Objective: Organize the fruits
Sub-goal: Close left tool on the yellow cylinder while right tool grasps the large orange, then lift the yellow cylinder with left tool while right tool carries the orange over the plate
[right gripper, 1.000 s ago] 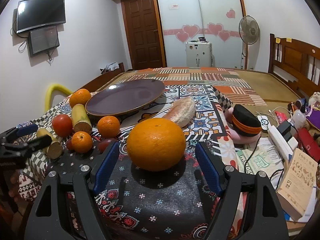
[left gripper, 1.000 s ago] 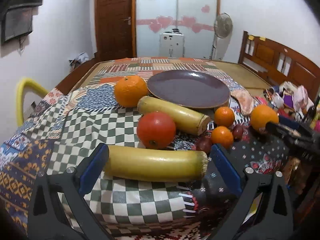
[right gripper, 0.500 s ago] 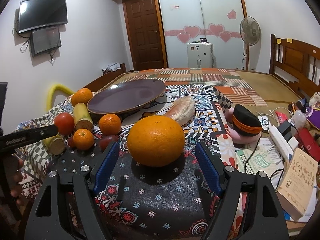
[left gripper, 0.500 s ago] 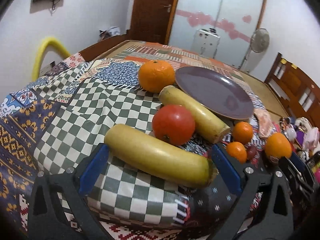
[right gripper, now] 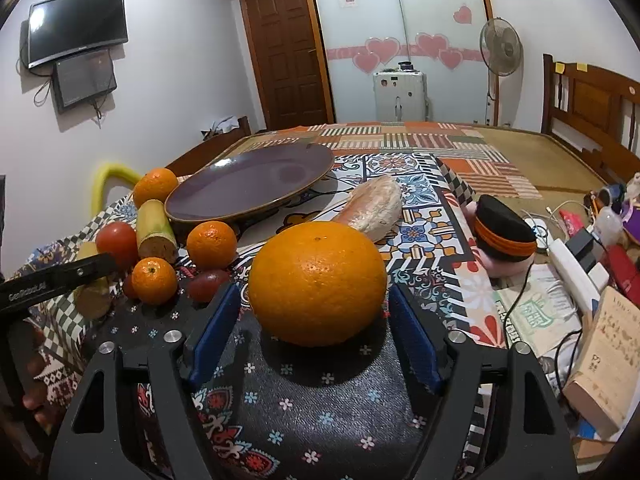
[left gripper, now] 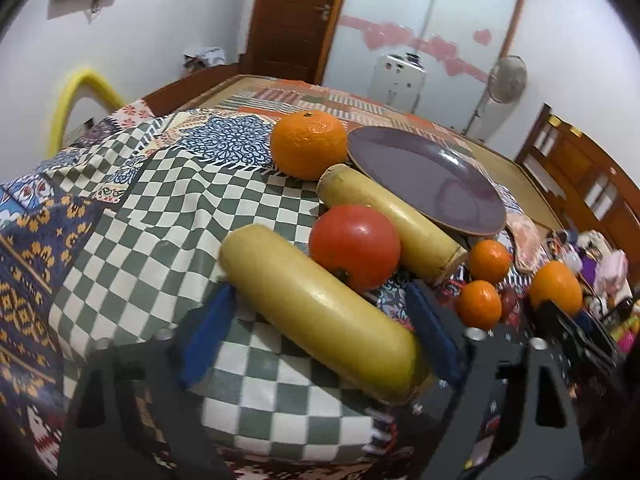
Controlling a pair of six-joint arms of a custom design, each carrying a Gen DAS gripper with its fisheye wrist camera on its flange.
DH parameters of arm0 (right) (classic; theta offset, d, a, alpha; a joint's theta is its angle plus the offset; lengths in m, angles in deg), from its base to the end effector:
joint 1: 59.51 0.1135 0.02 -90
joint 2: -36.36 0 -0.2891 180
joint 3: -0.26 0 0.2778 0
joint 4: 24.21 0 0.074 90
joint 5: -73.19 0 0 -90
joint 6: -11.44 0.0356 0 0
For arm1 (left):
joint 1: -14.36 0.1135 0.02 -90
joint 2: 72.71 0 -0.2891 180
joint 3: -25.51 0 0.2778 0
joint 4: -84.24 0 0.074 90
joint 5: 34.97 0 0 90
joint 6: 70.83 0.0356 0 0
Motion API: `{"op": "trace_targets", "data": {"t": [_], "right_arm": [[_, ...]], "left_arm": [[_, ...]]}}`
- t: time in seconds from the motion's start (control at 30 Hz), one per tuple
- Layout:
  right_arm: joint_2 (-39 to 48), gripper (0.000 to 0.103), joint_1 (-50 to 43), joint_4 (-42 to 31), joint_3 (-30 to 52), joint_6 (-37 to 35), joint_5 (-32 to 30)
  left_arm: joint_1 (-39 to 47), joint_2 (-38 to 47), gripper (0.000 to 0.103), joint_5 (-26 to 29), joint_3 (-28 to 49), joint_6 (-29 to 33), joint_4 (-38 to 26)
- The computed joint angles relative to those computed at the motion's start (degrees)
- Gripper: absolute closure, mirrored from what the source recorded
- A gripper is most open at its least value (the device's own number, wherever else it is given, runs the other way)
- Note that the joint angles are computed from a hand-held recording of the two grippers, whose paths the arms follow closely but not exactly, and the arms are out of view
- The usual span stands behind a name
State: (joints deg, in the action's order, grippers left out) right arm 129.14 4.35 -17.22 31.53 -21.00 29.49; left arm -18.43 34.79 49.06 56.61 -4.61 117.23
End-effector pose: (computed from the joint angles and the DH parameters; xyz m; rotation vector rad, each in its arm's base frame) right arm 0.1217 0.1895 0.0778 0.1757 2.1651 0.1503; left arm 0.2136 -0.1332 0.0440 0.1321 2.3497 -0.3720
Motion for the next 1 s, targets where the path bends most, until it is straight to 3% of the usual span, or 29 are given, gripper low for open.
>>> {"op": "trace_targets", "data": {"t": [0.13, 0.4, 0.6, 0.73, 1.0], "right_arm": [[0.32, 0.039, 0.03, -1.54, 0.71, 0.87, 0.43], [-1.64, 0.040, 2.68, -5.15, 0.16, 2.22, 0.86], [-2.62, 0.039, 4.07, -7.94, -0.02, 3.67, 1.53], [-3.64, 0.039, 3.57, -10.28, 0.50, 4.21, 0.33], [-4.24, 0.037, 1.59, -8.42, -0.23, 3.82, -0.88]], "left_arm": [[4.77, -2.82, 0.042, 6.00, -0.66, 5.72, -3.55], [6.76, -8.59, 0.059, 6.58, -1.23, 18.93, -10.83], [9.12, -10.14, 0.060, 8.64, -0.03, 24.56, -14.82], [7.57, -8.05, 0.058, 6.85, 1.44, 24.20, -14.81], [8.80, -3.48, 0.056, 9.04, 4.70, 23.27, -14.63]]}}
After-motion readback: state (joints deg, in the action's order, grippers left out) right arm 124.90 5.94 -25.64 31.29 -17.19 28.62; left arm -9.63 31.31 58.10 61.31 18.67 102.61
